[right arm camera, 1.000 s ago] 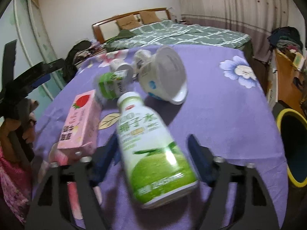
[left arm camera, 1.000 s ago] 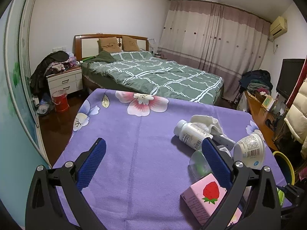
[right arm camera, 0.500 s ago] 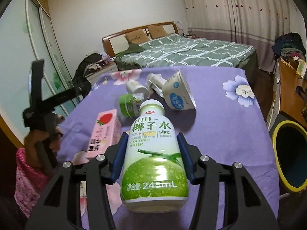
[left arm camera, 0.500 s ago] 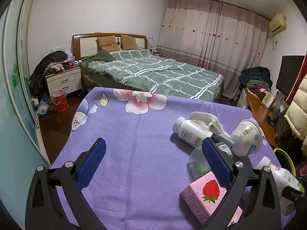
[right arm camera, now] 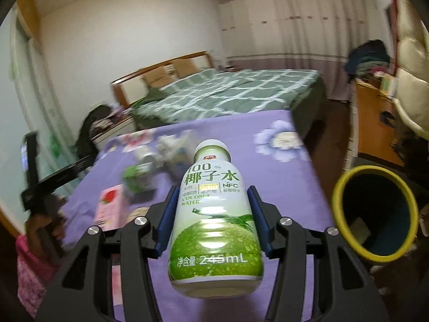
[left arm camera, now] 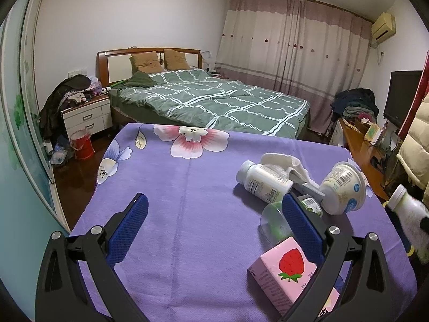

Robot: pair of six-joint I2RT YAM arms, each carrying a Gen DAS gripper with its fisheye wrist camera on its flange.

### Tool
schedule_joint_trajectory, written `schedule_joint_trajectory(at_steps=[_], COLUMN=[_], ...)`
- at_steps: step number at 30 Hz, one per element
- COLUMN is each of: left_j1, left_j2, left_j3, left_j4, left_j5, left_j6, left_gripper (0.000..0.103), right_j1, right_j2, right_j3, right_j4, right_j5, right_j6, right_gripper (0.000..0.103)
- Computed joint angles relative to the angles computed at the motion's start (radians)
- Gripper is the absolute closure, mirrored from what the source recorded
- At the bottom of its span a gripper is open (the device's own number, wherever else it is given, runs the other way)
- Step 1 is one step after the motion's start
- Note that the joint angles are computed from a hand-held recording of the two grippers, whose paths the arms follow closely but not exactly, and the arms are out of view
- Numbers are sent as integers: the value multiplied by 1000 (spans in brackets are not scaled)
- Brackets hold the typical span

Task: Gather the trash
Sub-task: 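Carry the coconut water bottle with the right gripper into the yellow bin, release, then move the right tool back from the bin beside the table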

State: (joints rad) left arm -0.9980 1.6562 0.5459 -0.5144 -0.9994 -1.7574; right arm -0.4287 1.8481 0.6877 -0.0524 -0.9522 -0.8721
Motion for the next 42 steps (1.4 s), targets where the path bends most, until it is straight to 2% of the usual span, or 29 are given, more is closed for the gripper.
schedule_joint_trajectory(at_steps=[5, 9, 12, 18, 20, 21, 23, 27, 30, 34, 40, 42], left_j1=[2, 6, 0, 2, 8, 6, 5, 4, 4, -3, -15, -20], left_j2=[6, 17, 29, 35, 35, 37, 45, 48, 52, 58, 91, 97], left_j3=[3, 11, 22, 31, 30, 32, 38, 42, 45, 54, 93, 105], left_j4=[9, 14, 4, 8, 20, 21, 16, 12, 15, 5, -26, -25], left_j5=[0, 0, 0, 4, 6, 5, 4, 3, 3, -1, -7, -9], left_j6=[18, 37, 34, 52, 68, 70, 68, 67, 71, 70, 65, 75], left_gripper=[5, 5, 5, 5, 5, 5, 5, 5, 5, 5, 5, 5], right_j1=[-49, -63, -64, -37, -33, -27, -20, -28, -7, 40, 79, 78], right_j2=[118, 244, 345, 498, 522, 517, 497, 399, 332, 322, 350, 347], right_j3=[94, 202, 319, 502, 522, 509, 477, 326, 190, 53, 56, 46], right_j4=[228, 374, 389, 353, 407, 438, 481, 599, 723, 935, 930, 950], right_j5=[80, 207, 310, 464, 500, 525, 522, 418, 344, 311, 349, 354], right_j6=[233, 406, 487, 564, 605, 617, 646, 678, 676, 658, 618, 638], right_gripper=[54, 54, 54, 53, 44, 37, 34, 25, 23, 23, 23, 23])
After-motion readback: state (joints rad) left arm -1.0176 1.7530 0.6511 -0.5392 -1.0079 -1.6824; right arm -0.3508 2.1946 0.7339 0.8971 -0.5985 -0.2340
